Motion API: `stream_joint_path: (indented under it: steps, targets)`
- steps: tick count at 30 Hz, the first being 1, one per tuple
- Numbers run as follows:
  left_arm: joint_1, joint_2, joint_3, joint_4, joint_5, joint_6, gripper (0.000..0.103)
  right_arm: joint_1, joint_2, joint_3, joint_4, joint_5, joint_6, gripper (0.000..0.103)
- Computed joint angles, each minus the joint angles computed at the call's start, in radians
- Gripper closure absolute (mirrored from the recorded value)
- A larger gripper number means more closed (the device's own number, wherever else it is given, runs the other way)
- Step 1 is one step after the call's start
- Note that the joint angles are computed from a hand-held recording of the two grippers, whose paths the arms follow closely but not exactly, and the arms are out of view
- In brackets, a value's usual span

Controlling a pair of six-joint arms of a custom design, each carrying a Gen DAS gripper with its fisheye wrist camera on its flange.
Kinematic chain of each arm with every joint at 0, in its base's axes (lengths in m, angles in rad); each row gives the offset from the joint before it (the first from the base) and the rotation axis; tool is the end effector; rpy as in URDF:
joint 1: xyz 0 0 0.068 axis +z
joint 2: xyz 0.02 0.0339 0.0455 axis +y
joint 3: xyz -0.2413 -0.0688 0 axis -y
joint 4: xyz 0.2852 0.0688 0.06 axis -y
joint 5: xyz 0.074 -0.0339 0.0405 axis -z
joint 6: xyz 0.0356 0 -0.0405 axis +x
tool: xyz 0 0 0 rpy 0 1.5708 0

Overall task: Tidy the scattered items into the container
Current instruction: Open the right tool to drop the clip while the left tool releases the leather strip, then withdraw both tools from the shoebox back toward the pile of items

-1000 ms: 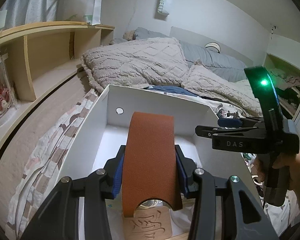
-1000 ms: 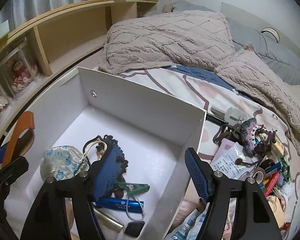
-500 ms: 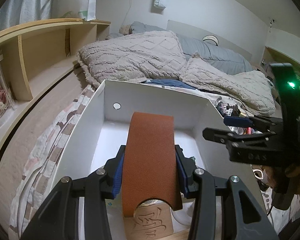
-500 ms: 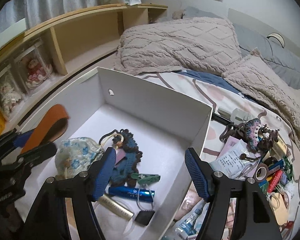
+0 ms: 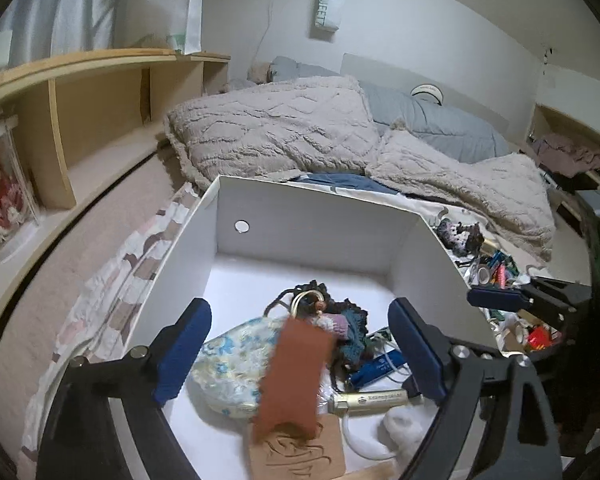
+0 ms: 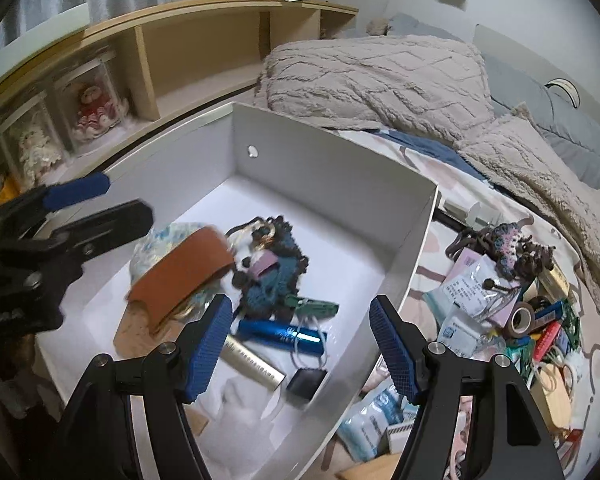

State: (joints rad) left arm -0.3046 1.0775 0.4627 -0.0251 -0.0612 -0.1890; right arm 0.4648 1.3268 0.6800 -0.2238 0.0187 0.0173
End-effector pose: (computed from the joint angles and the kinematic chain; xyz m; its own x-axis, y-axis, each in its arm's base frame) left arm 0.2498 -0.0763 0.1451 -0.6069 -0.0058 -0.7947 0.1410 0.9833 -0.1148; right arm 0.2650 0.1321 0.1399 -0.6911 -0.3272 -0.6445 -0.4255 0.9050 -0.0032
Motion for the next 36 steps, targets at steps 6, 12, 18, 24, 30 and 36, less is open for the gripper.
stream_joint_path:
  steps: [6, 12, 18, 24, 30, 36]
  targets:
    - [-0.008, 0.007, 0.006, -0.009, -0.01, 0.009, 0.012, 0.018, -0.036, -0.035, -0.007, 0.009, 0.001, 0.032]
    - [-0.002, -0.005, 0.0, -0.021, 0.006, 0.0, 0.012, 0.009, -0.062, -0.058, 0.008, -0.004, 0.013, 0.032]
    - [-0.018, -0.02, -0.005, -0.031, 0.001, 0.001, 0.012, 0.001, -0.154, -0.115, 0.048, -0.009, 0.034, 0.032]
    - [-0.037, -0.059, -0.018, -0.046, -0.007, -0.002, 0.012, -0.006, -0.232, -0.15, 0.034, 0.001, 0.043, 0.032]
    - [-0.072, -0.105, -0.035, -0.065, -0.036, -0.003, 0.008, -0.038, -0.313, -0.209, 0.029, -0.025, 0.07, 0.032]
    - [-0.113, -0.137, -0.053, -0.058, -0.085, -0.014, 0.002, -0.053, -0.44, -0.286, 0.03, 0.042, 0.079, 0.013]
